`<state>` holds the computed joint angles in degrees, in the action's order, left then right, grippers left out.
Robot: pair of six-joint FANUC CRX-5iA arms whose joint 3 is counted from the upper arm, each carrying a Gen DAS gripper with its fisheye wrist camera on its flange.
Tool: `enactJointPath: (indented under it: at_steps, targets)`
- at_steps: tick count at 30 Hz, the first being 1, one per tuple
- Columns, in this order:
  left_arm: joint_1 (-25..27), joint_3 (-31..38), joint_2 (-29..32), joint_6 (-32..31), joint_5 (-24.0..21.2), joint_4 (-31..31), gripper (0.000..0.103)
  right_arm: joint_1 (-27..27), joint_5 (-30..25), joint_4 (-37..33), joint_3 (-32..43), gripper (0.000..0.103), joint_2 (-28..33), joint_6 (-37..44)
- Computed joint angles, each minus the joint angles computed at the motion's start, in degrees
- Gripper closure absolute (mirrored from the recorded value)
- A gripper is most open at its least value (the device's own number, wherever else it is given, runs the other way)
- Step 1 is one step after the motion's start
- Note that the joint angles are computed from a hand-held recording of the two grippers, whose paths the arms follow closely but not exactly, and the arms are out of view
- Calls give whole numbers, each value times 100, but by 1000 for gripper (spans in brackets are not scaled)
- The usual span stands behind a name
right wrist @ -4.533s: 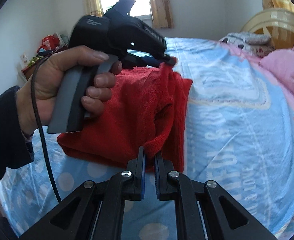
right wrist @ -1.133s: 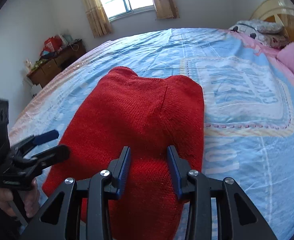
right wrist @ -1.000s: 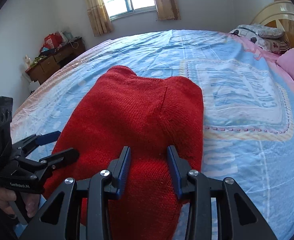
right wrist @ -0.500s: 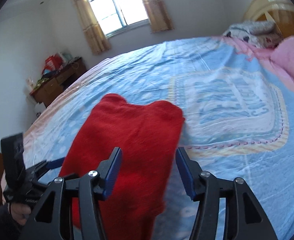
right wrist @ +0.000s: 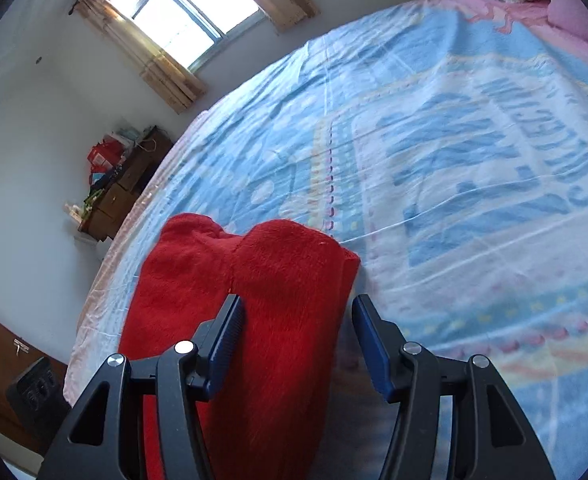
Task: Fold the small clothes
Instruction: 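Grasp the sweater edge with the right gripper while the left gripper grasps it too, then lift the sweater edge with both grippers and fold it over the bundle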
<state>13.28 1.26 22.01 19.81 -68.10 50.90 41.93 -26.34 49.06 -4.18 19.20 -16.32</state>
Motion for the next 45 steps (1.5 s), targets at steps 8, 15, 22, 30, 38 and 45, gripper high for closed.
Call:
enactJointPath:
  at_steps: [8,15,22,30,38,45]
  targets:
    - [30,70,124,-162,-405,154,13,-225,686,-44,-161,45,13,-100]
    - [35,83,149,-210,-562,210,23,-74,289,-601,204,67,159,747]
    - [65,-115,-25,-479,-433,386,55,-12,315,206,19,79,96,-21]
    - [275,-411,-378,-750,-382,399,62,188,146,1598,-315,80,-126,-1312]
    - [680,-699,-766,-1039,-508,470,63,383,269,2798,-408,81,-184,-2416]
    - [1059,-869,-1051,-1090,-387,223,63,708,217,2632,109,81,139,-2043]
